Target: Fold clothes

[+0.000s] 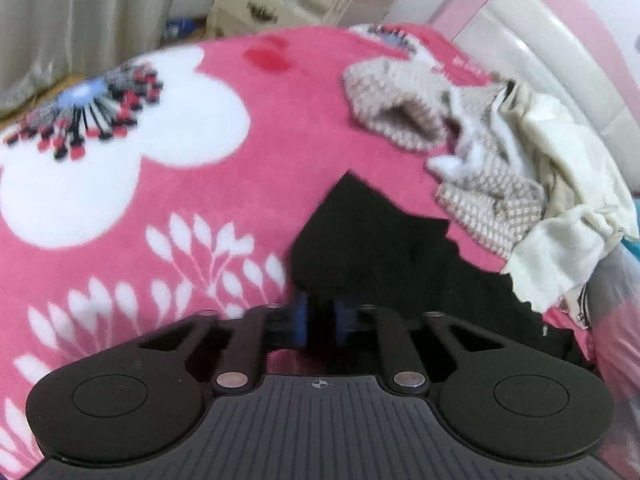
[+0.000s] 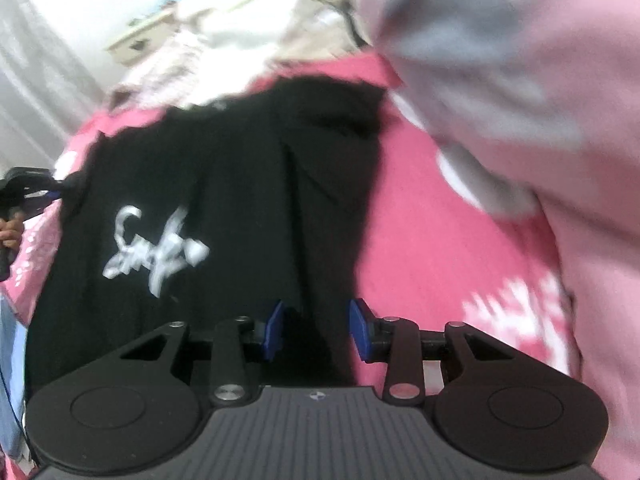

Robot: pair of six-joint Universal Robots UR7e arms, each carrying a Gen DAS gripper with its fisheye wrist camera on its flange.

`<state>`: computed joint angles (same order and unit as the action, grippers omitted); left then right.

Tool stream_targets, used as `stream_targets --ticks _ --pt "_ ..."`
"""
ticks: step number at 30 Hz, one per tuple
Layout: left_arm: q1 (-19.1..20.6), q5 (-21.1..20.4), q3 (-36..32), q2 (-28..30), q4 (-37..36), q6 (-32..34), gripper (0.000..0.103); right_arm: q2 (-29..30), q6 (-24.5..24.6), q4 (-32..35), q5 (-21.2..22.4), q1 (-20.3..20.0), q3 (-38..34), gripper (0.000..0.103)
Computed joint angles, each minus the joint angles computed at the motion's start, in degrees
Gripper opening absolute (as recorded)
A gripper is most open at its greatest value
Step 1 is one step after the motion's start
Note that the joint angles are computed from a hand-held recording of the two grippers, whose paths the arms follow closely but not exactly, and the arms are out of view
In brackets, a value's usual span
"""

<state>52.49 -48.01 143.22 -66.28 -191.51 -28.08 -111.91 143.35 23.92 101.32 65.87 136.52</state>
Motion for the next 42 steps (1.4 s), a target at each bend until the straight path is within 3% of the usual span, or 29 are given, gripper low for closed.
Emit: stream_targets --ticks 3,5,9,11,13,19,24,28,31,32,33,34,35,40,42 --pt "-4.6 4.4 2.3 1.2 -6.2 5.9 0.005 6.2 2.2 -2.6 2.9 10.5 -2.8 0.039" --pt "-8.6 6.2 4.0 4.2 -11.6 13.6 0.005 10.9 3.2 -3.9 3.4 16.3 -5.3 0.039" --pt "-17.8 6.5 7.8 14.0 -22.7 33.9 0.009 20.7 4.5 -5.6 4.8 22.3 -10.8 0.039" --pt "-20.5 4.6 9.9 17.3 -23.5 37.9 0.019 25.0 5.7 -6.0 5.3 23.3 -13.3 0.039" --pt "-21.7 3.4 11.2 17.9 -21.9 37.4 0.03 29.0 6.7 -6.3 5.3 23.8 -15.6 0.039" --pt "-21.6 0.2 14.6 12.7 -18.4 34.6 0.039 37.9 8.6 -7.4 1.4 24.7 -20.9 0.039" --pt "-19.2 1.4 14.1 10.9 -14.2 32.1 0.039 48.0 -1.0 -6.4 -1.3 29.7 -26.4 0.045" --pt "-17.6 1.1 13.8 9.8 -11.9 30.0 0.039 57.1 -10.6 -9.0 1.8 34.1 -30.3 0.046" --pt "-17.3 0.9 14.1 9.6 -11.6 29.4 0.039 63.1 -13.1 -9.9 5.2 35.1 -33.8 0.044" --pt "-17.0 0.6 14.0 9.2 -11.1 29.4 0.039 65.1 -12.7 -9.1 6.6 35.0 -35.3 0.037" --pt "-16.9 0.4 14.1 9.1 -11.0 29.4 0.039 66.4 -11.7 -8.4 7.8 34.6 -36.6 0.022" --pt "-16.9 0.3 14.2 9.1 -11.1 29.5 0.039 66.0 -9.7 -8.3 6.9 33.7 -36.6 0.013" --pt "-16.8 0.2 14.3 9.0 -11.0 29.7 0.039 65.0 -7.3 -8.3 5.1 32.5 -36.2 0.005" --pt "-16.4 -0.7 14.7 8.0 -10.0 30.4 0.039 55.2 12.2 -11.3 -10.1 22.0 -31.1 0.004" --pt "-16.3 -1.2 14.6 7.2 -8.9 30.2 0.039 53.2 18.7 -12.3 -12.1 17.9 -29.9 0.004"
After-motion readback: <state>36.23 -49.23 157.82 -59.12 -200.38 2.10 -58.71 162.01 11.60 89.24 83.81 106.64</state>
